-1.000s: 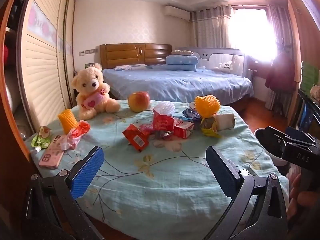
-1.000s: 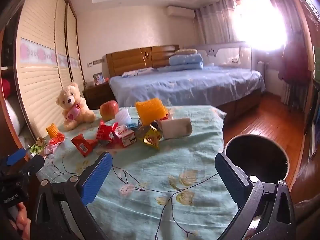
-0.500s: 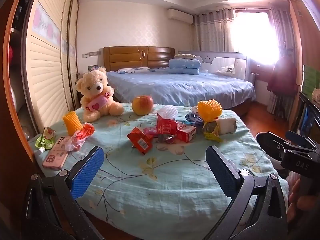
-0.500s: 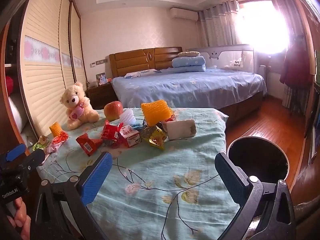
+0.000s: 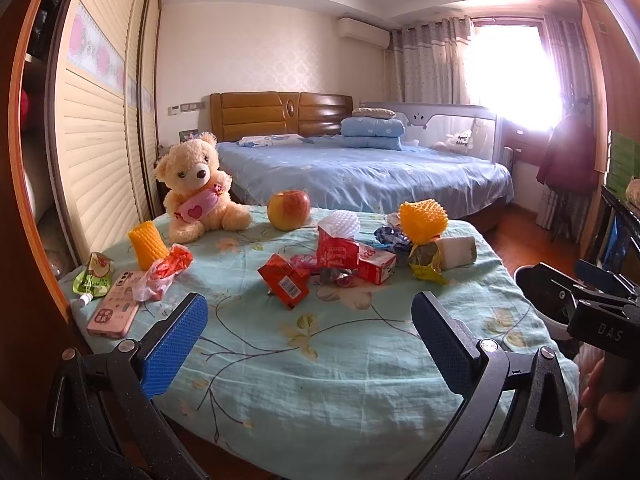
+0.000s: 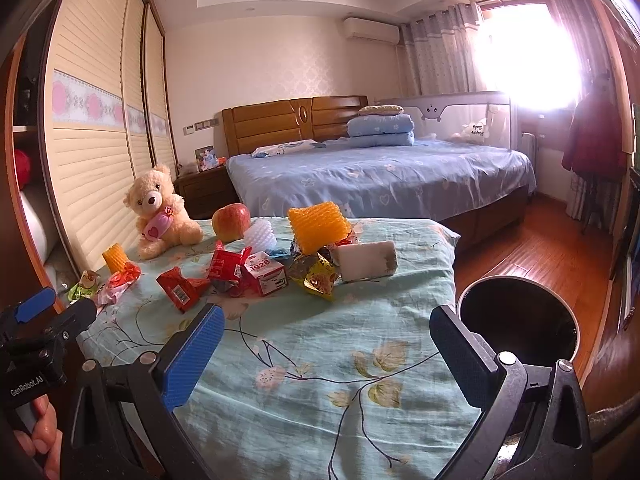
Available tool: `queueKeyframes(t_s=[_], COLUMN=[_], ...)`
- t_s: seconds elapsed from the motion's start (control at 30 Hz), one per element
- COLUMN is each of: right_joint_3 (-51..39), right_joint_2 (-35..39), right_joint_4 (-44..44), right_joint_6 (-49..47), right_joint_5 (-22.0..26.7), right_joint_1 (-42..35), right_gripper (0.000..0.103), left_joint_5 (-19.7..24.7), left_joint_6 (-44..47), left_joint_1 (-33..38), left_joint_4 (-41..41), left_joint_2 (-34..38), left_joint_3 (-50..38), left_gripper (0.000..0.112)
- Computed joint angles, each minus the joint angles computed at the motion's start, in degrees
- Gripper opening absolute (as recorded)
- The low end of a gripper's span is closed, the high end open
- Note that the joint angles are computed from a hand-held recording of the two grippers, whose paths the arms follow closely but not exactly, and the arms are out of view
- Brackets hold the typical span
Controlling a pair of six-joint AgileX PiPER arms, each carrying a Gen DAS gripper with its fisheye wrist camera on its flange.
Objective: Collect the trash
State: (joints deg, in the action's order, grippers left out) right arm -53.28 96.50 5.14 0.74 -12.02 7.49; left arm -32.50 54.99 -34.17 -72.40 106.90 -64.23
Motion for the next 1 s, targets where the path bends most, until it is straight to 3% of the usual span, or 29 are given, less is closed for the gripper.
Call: queueKeyframes(t_s=[1.0], right_joint_3=[0.4], right_joint_2=[-0.1], right_joint_4=[-1.0], right_joint_6=[1.1], right_joint_5=[-0.3], right_joint_1=[0.2], right_gripper=[0.103], left_joint_5=[-0.1], left_joint_6=[-0.4], left_joint_1=[-0.1], left_joint_4=[0.1], left_joint_2=[0.1], left_joint_3=[0.2], left_gripper=[0.103])
